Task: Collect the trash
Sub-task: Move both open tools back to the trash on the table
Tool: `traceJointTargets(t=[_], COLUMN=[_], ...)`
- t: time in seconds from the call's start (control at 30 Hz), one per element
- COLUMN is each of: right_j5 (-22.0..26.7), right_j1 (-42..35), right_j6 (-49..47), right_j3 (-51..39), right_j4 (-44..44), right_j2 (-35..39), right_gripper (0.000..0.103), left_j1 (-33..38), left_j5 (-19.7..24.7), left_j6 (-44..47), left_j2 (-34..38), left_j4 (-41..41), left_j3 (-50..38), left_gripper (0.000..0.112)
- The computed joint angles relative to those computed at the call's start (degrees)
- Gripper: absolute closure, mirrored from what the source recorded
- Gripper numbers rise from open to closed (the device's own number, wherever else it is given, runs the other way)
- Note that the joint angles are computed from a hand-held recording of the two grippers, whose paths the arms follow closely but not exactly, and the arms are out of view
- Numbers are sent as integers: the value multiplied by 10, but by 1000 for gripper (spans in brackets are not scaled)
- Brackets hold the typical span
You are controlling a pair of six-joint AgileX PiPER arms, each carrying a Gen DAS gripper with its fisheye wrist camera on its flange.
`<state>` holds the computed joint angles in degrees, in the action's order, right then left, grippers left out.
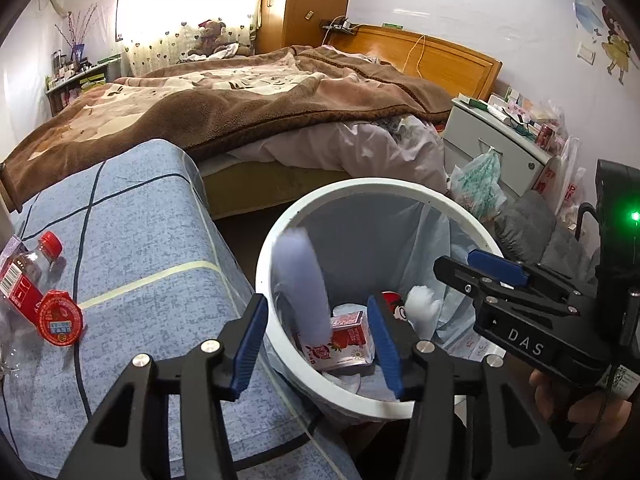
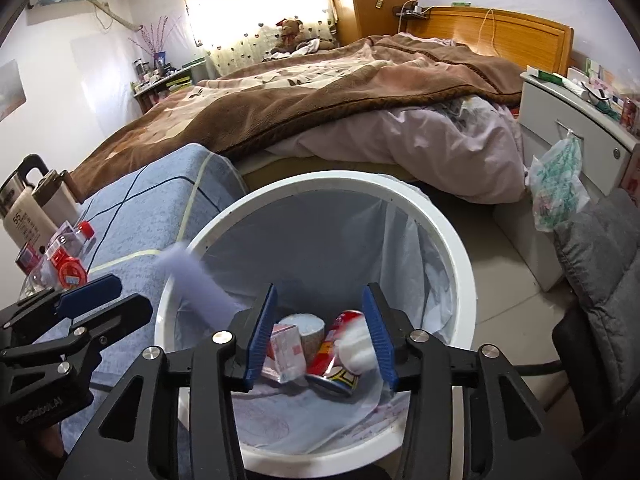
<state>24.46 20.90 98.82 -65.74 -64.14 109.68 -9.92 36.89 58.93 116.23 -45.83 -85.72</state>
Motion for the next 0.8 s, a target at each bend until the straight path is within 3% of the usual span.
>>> traceJointTargets(t=[0.8], right_j5=[39], right_j1=[76], right_j6=[-3], right_j3=[-64], right_j4=[-9], right_j2=[14], right_gripper=[55], left_j1=[97], left_j5=[-3], left_j6=[100], left_j2=[-55], left_j4=[-92], left_j3=[58], left_gripper=[50])
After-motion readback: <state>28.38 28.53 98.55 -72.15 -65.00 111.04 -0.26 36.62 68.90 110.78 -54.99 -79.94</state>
